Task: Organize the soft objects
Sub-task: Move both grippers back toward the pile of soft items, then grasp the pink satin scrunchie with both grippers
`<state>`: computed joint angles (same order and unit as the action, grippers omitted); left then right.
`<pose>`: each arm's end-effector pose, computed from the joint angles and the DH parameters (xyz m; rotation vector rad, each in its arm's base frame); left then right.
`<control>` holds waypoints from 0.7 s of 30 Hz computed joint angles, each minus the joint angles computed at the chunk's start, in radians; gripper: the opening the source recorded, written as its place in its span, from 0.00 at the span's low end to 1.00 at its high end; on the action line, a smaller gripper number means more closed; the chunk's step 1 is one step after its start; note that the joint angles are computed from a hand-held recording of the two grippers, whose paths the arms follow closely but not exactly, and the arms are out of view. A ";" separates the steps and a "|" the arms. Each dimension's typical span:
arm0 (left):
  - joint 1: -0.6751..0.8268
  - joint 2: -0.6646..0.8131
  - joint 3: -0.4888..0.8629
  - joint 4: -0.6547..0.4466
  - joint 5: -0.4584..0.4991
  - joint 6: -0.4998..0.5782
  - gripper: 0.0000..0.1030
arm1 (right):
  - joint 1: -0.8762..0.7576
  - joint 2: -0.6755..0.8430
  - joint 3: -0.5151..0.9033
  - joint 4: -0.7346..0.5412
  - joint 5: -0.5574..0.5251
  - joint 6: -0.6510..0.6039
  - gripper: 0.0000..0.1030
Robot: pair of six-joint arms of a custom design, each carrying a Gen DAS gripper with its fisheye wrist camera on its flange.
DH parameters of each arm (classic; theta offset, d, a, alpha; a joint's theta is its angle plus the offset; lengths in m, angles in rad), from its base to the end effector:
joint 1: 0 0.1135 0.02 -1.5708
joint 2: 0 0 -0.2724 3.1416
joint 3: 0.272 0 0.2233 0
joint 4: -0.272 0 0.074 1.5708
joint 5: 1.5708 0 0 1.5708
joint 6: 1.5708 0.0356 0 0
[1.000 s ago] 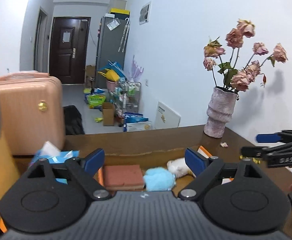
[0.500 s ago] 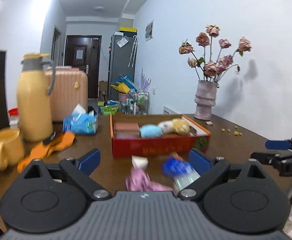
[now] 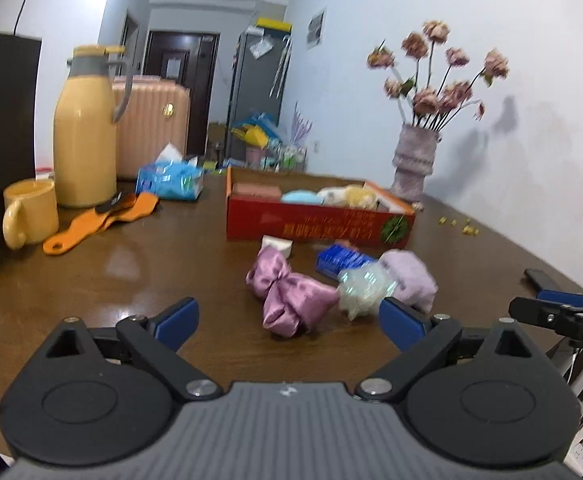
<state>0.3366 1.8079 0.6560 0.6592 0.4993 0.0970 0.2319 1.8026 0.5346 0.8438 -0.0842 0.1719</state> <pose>0.3067 0.0893 0.1564 0.0633 2.0060 -0.2388 0.2949 0.0727 0.1461 -0.1149 2.0066 0.3430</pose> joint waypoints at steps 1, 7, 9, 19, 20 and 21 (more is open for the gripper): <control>0.001 0.022 0.015 -0.005 -0.006 0.001 0.96 | 0.004 0.019 0.014 0.005 -0.009 -0.001 0.83; 0.044 0.142 0.162 -0.032 -0.080 -0.004 0.96 | 0.080 0.168 0.194 -0.035 -0.167 0.015 0.79; 0.060 0.176 0.231 -0.069 -0.107 -0.010 0.96 | 0.126 0.259 0.324 -0.081 -0.175 0.024 0.78; 0.095 0.278 0.420 -0.194 -0.113 0.001 0.96 | 0.253 0.597 1.002 -0.591 0.055 -0.007 0.32; 0.095 0.287 0.434 -0.208 -0.107 0.000 0.96 | 0.245 0.590 0.981 -0.570 0.030 -0.008 0.29; 0.094 0.295 0.451 -0.224 -0.094 0.002 0.96 | 0.235 0.574 0.950 -0.549 -0.005 -0.026 0.27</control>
<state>0.4308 2.1031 1.1070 0.4350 0.4052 0.0985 0.4669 2.3767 1.4843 0.2943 -0.0893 0.1464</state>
